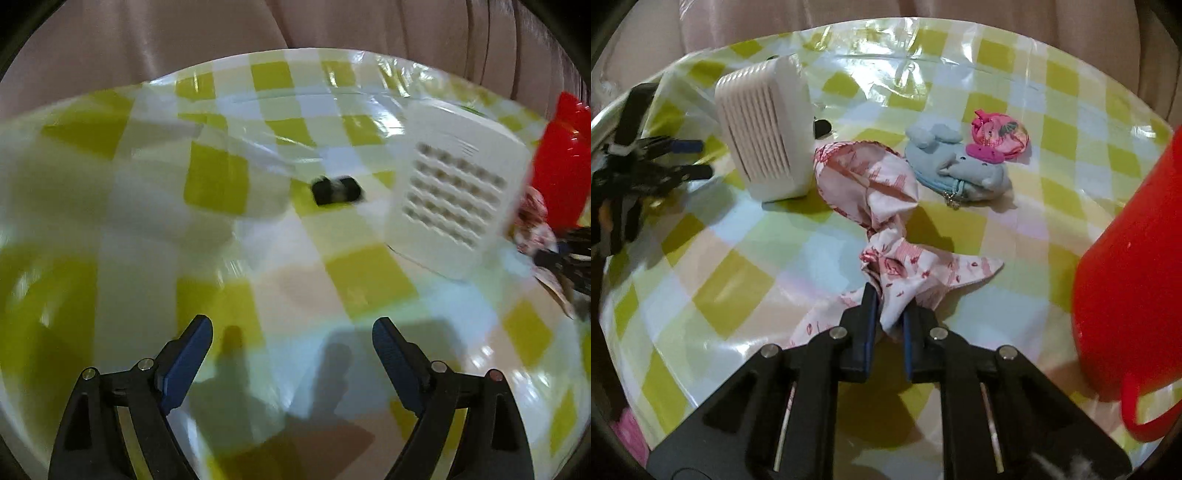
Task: Organize soft objects
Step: 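Grasp the pink floral scarf with the right tool, then grasp the small black item with the left tool while the right tool holds the scarf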
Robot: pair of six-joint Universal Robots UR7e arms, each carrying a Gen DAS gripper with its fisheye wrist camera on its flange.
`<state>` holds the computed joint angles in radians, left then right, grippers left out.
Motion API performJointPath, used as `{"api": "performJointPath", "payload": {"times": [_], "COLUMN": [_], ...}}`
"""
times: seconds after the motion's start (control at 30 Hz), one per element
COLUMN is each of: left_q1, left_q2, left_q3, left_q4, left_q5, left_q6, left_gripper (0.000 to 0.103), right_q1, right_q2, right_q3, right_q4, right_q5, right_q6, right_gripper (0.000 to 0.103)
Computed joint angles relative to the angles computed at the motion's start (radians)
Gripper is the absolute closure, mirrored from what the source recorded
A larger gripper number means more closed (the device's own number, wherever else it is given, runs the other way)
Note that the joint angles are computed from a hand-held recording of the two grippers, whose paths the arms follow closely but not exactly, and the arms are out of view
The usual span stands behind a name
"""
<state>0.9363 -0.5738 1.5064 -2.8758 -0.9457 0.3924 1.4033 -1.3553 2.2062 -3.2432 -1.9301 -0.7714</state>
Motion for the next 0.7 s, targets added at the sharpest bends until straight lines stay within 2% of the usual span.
{"api": "performJointPath", "payload": {"times": [0.1, 0.2, 0.33, 0.47, 0.57, 0.7], "left_q1": [0.004, 0.01, 0.019, 0.022, 0.034, 0.049], "left_q2": [0.072, 0.142, 0.216, 0.302, 0.358, 0.433], "left_q3": [-0.131, -0.257, -0.419, -0.593, -0.737, -0.937], "left_q4": [0.029, 0.072, 0.247, 0.398, 0.558, 0.778], "left_q5": [0.03, 0.015, -0.04, -0.037, -0.062, -0.148], "left_q6": [0.065, 0.171, 0.287, 0.399, 0.466, 0.535], "left_gripper": [0.014, 0.014, 0.014, 0.014, 0.014, 0.014], "right_q1": [-0.002, -0.009, -0.014, -0.016, -0.019, -0.017], "right_q2": [0.001, -0.009, -0.006, -0.008, -0.01, -0.011], "right_q3": [-0.002, 0.001, -0.007, -0.011, -0.012, -0.011], "right_q4": [0.006, 0.019, 0.033, 0.041, 0.053, 0.066], "right_q5": [0.009, 0.021, 0.033, 0.041, 0.054, 0.064], "right_q6": [0.013, 0.02, 0.03, 0.039, 0.041, 0.032], "right_gripper": [0.085, 0.084, 0.083, 0.082, 0.076, 0.065]}}
